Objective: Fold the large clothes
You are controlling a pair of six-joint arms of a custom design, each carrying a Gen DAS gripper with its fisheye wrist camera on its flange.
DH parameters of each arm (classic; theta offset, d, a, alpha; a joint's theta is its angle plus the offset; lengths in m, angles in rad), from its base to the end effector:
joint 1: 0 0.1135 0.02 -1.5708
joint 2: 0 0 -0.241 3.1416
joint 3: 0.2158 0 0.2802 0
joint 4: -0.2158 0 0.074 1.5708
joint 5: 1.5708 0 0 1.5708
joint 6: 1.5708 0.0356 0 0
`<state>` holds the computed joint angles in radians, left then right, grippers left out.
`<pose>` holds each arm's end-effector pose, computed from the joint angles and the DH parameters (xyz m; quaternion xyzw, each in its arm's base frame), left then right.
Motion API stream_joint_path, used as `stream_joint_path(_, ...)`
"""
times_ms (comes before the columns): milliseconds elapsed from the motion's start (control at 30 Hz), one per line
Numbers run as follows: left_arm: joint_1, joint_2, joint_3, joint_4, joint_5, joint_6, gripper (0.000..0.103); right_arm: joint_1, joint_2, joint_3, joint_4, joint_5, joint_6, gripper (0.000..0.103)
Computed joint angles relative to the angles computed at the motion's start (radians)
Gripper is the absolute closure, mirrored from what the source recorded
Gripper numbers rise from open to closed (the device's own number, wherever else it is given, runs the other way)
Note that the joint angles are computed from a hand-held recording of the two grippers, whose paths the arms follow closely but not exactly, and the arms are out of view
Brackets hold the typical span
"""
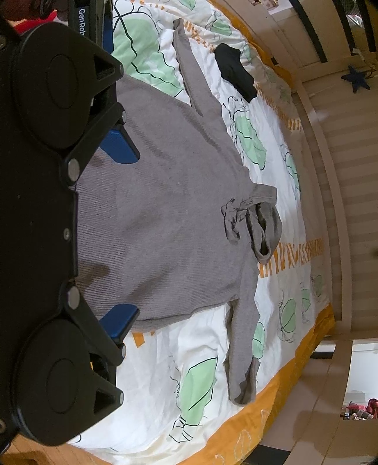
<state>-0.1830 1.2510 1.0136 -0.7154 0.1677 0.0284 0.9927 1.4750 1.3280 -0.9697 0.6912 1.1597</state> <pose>0.2817 -0.0582 0.2473 0.1255 0.9413 -0.1030 0.2960 0.1944 0.2564 0.2815 0.1525 0.9072 0.0297 0.3910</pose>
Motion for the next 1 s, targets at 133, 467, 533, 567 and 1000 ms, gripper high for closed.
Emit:
stream_joint_path(133, 0.038, 0.006, -0.009, 0.039, 0.03, 0.008, 0.016, 0.0, -0.027, -0.029, 0.029, 0.018, -0.018, 0.001)
stream_joint_path(467, 0.216, 0.107, 0.012, 0.076, 0.124, 0.024, 0.016, 0.0, -0.053, -0.097, -0.017, 0.115, -0.028, 0.003)
stream_joint_path(533, 0.221, 0.131, 0.014, 0.083, 0.091, 0.049, 0.016, -0.01, -0.075, -0.127, -0.005, 0.084, -0.035, 0.014)
stream_joint_path(567, 0.224, 0.144, 0.017, 0.083, 0.08, 0.059, 0.017, -0.014, -0.082, -0.14, 0.007, 0.066, -0.043, 0.016)
stream_joint_path(1000, 0.197, 0.293, 0.047, 0.114, 0.143, 0.222, 0.027, -0.045, -0.108, -0.236, -0.03, 0.019, 0.032, 0.017)
